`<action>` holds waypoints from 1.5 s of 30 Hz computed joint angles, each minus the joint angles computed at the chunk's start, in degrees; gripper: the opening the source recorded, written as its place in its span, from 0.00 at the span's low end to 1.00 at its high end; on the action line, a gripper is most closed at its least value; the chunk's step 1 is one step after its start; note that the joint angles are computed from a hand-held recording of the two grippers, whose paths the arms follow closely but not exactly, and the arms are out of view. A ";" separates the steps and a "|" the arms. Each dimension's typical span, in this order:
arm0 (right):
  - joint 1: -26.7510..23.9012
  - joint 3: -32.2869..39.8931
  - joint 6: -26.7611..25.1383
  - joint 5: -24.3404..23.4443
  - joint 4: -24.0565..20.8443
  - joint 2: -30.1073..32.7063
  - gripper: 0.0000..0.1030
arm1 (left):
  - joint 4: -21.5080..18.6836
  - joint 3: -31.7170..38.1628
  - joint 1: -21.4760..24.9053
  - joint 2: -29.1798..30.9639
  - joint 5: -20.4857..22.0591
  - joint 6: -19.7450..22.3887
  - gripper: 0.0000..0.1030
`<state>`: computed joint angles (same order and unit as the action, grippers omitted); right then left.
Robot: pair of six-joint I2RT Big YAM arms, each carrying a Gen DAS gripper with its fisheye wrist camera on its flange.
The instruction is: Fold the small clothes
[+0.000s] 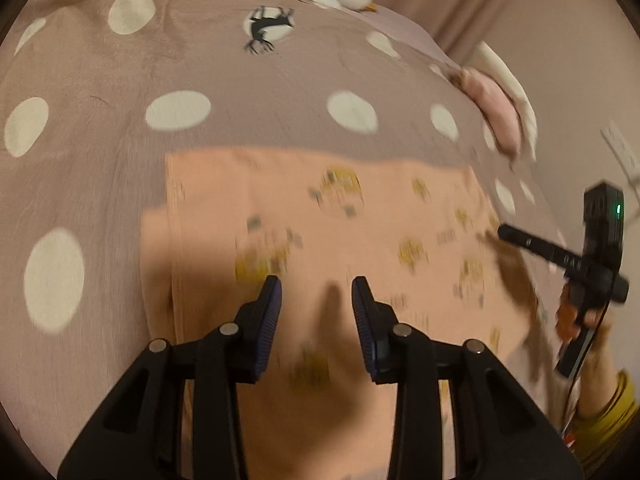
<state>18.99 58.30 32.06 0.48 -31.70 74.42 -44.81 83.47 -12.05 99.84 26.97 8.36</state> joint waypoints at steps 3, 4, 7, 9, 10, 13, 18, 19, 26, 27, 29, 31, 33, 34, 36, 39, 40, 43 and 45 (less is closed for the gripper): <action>3.02 -2.10 -1.53 4.02 -2.79 -2.42 0.16 | 1.85 -5.27 0.04 -2.76 -0.91 2.47 0.34; 3.24 -2.47 -1.74 4.11 -3.31 -2.63 0.16 | 2.29 -6.64 0.17 -3.40 -0.75 2.82 0.34; 5.18 -4.95 -1.26 6.17 -5.91 -4.04 0.16 | 5.14 -12.11 1.48 -6.69 0.75 2.94 0.34; 5.32 -7.05 0.11 5.55 -4.90 -5.32 0.16 | 4.10 -14.22 2.65 -8.20 2.41 3.06 0.34; 5.38 -7.64 0.62 5.45 -4.99 -5.94 0.16 | 3.60 -14.91 3.06 -8.64 2.61 3.26 0.35; 5.00 -8.68 1.12 4.83 -5.47 -7.46 0.16 | 3.54 -16.83 4.38 -10.64 3.39 2.90 0.35; 5.86 -8.49 3.48 4.70 -6.62 -10.72 0.23 | 5.04 -18.20 7.14 -13.36 5.40 -1.39 0.62; 5.89 -8.47 3.53 4.53 -5.86 -11.17 0.26 | 6.22 -18.23 7.72 -13.33 5.62 -2.87 0.65; 5.69 -7.07 3.96 -0.58 0.26 -8.75 0.30 | 3.92 -11.09 9.67 -5.30 14.39 -11.03 0.64; 5.85 -6.24 4.00 -1.20 1.17 -7.46 0.30 | 3.35 -9.66 9.65 -3.55 16.87 -12.59 0.64; 6.12 -4.59 4.14 -2.67 3.50 -4.72 0.30 | 2.51 -7.50 9.54 -1.17 19.79 -14.92 0.64; 5.97 -2.53 4.20 -3.88 5.15 -1.77 0.30 | 3.19 -6.01 9.30 0.49 22.32 -17.61 0.63; 5.74 0.64 4.02 -4.60 6.61 2.28 0.30 | 3.92 -4.49 8.96 1.74 24.01 -19.96 0.63; 5.64 2.02 3.77 -4.91 6.70 3.78 0.30 | 4.37 -3.57 8.56 2.49 24.47 -21.77 0.63; 5.69 6.16 2.80 -5.10 6.04 7.93 0.30 | 4.36 -2.47 7.89 3.03 23.89 -23.22 0.57; 6.10 12.01 0.54 -3.48 3.05 13.01 0.30 | 1.25 -0.33 6.74 3.79 20.11 -20.89 0.24; 6.31 14.50 -0.22 -2.44 2.16 15.23 0.29 | -0.23 0.25 6.26 3.90 18.44 -19.39 0.14; 6.68 19.46 -1.33 0.13 -0.60 19.75 0.21 | -0.96 0.14 6.19 3.77 17.01 -17.23 0.16; 6.86 22.13 -2.26 1.49 -4.32 22.39 0.13 | -1.42 0.23 6.34 3.91 16.94 -16.64 0.16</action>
